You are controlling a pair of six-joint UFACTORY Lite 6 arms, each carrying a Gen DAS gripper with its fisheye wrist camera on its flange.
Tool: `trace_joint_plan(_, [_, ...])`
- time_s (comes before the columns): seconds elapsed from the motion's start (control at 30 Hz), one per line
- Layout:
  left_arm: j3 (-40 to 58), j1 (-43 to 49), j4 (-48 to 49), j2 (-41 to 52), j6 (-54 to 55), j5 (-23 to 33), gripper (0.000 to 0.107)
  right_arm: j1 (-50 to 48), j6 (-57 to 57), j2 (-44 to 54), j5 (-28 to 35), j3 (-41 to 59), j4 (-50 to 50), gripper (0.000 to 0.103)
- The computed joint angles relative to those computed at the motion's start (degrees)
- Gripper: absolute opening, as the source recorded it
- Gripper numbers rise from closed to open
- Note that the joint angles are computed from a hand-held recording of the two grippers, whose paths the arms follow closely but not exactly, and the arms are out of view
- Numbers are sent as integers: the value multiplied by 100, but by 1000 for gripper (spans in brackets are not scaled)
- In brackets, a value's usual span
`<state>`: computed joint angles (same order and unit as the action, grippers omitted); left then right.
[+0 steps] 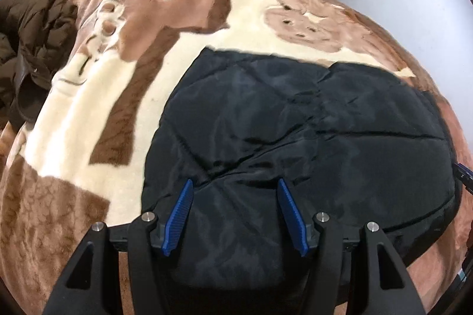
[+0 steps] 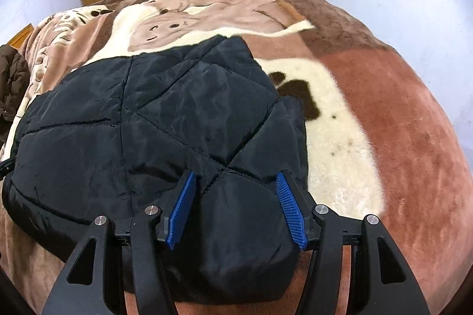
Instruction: Fold large clothes
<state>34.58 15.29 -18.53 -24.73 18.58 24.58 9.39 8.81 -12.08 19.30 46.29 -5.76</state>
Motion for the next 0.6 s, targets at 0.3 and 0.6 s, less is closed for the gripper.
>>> trace_joint_plan(0.3, [1559, -1443, 9, 1421, -475, -222, 62, 432, -1760, 1035, 196, 1412, 1814, 57])
trace_joint_plan(0.6, [3350, -2288, 806, 3675, -1617, -415, 62, 173, -2664, 3170, 532, 3178, 2578, 57])
